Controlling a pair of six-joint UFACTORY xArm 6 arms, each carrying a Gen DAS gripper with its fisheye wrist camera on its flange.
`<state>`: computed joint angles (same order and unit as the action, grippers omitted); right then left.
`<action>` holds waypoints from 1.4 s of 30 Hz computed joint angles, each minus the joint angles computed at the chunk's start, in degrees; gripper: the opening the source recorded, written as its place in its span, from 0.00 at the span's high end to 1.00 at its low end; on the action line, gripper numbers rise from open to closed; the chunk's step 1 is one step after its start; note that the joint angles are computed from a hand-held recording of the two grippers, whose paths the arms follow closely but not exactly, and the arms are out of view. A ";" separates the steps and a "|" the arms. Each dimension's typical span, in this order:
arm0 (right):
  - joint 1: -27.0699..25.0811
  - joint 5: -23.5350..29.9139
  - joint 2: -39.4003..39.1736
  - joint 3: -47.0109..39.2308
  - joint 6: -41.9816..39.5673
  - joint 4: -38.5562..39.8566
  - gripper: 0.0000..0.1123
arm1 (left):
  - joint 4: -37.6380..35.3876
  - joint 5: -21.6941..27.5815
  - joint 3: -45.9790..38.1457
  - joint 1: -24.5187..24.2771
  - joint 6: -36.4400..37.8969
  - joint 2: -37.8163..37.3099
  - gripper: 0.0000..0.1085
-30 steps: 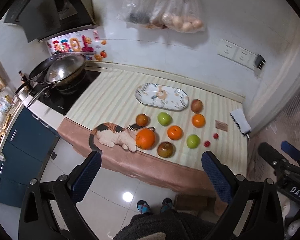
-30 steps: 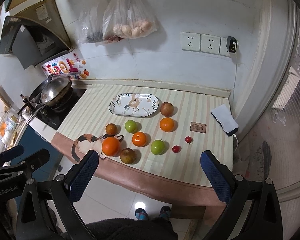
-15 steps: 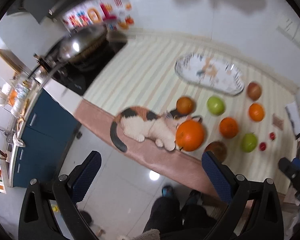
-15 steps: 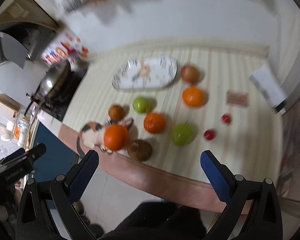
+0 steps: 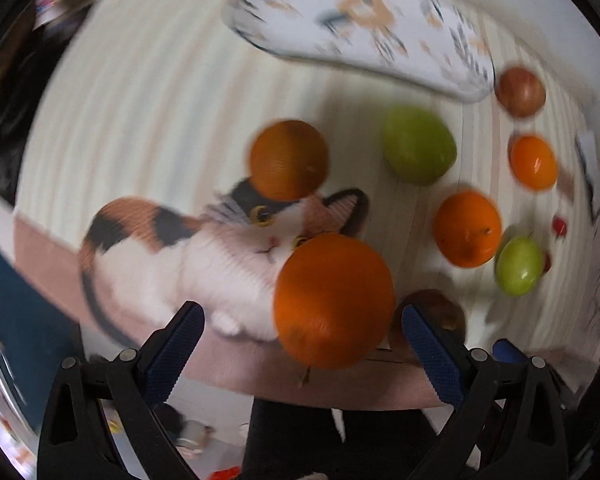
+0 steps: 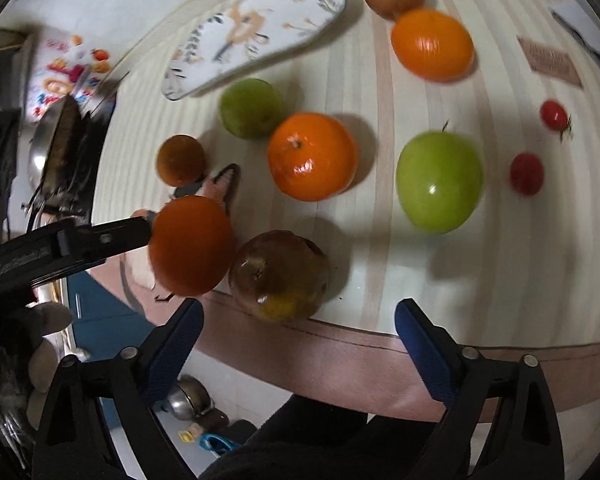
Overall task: Organize fruits
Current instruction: 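Grasp the large orange with the left tool while the right tool grasps the red-brown apple, then carry the orange and apple with both tools over the oval floral plate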
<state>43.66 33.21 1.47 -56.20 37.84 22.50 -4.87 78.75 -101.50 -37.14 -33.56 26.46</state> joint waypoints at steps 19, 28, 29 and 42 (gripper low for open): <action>0.60 1.38 10.32 -9.89 6.73 -1.24 0.24 | 0.96 -6.27 7.77 1.60 9.89 -5.16 0.27; 0.89 5.27 15.32 -15.73 10.35 -5.51 0.36 | -1.45 -4.31 6.20 3.82 13.36 -3.54 0.29; 1.02 5.26 15.44 -15.91 10.89 -6.25 0.36 | -1.44 -4.46 6.14 3.64 13.46 -3.27 0.29; 2.79 9.28 16.10 -21.37 15.43 -12.99 0.37 | -4.45 -5.55 9.94 3.04 11.98 -9.31 0.30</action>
